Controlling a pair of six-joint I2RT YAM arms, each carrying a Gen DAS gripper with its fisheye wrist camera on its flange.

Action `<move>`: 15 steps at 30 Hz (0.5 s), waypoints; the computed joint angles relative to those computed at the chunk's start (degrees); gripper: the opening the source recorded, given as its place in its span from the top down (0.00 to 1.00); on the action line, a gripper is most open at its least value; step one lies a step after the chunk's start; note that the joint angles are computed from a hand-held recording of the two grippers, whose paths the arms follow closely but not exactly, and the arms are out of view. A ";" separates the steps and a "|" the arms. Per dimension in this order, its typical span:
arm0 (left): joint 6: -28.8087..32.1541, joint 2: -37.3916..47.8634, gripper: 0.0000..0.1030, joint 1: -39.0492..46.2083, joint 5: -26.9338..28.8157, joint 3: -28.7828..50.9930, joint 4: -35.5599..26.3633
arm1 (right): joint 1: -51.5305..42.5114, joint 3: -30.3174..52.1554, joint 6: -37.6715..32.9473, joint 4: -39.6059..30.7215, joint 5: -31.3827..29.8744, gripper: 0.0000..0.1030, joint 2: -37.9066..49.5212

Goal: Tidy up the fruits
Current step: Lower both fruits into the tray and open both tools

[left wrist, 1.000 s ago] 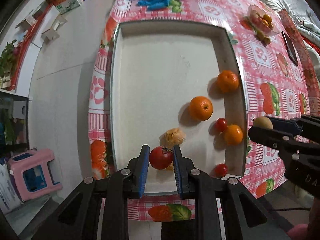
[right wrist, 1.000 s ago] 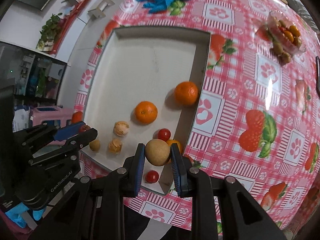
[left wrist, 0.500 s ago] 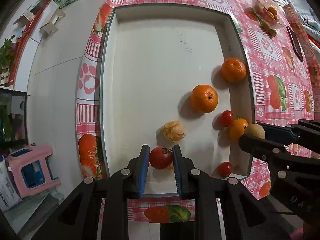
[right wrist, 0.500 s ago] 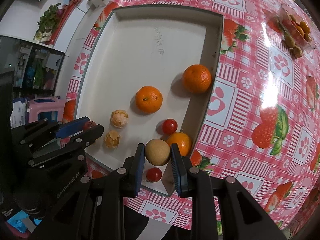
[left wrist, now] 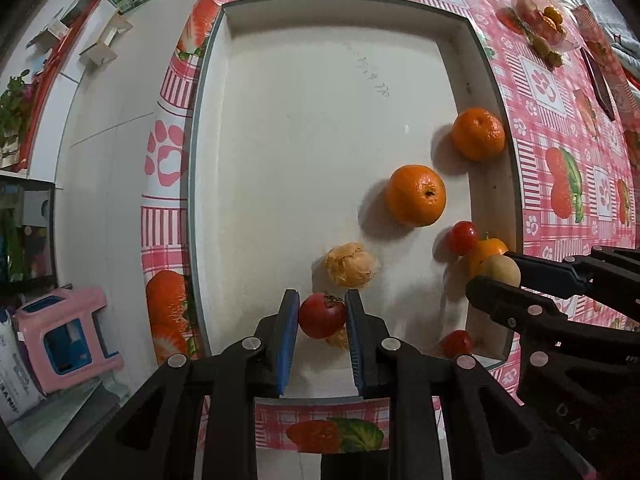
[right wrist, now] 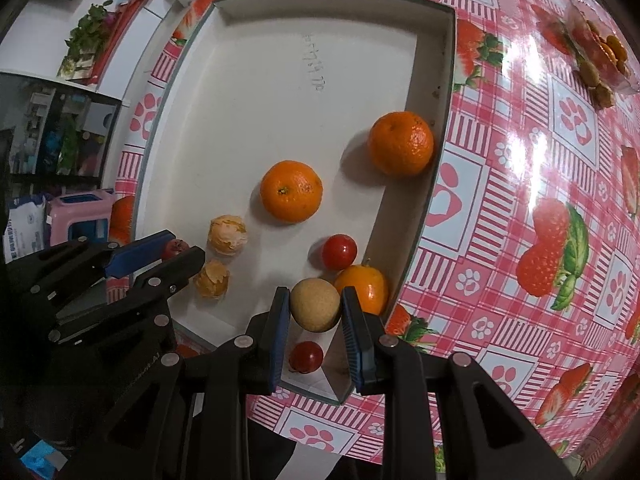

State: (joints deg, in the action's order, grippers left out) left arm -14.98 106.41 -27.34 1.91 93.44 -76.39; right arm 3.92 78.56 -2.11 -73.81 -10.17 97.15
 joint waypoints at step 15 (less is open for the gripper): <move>-1.78 0.64 0.71 1.03 -0.35 0.29 -2.37 | 0.36 2.55 0.33 -1.49 0.31 0.36 -0.10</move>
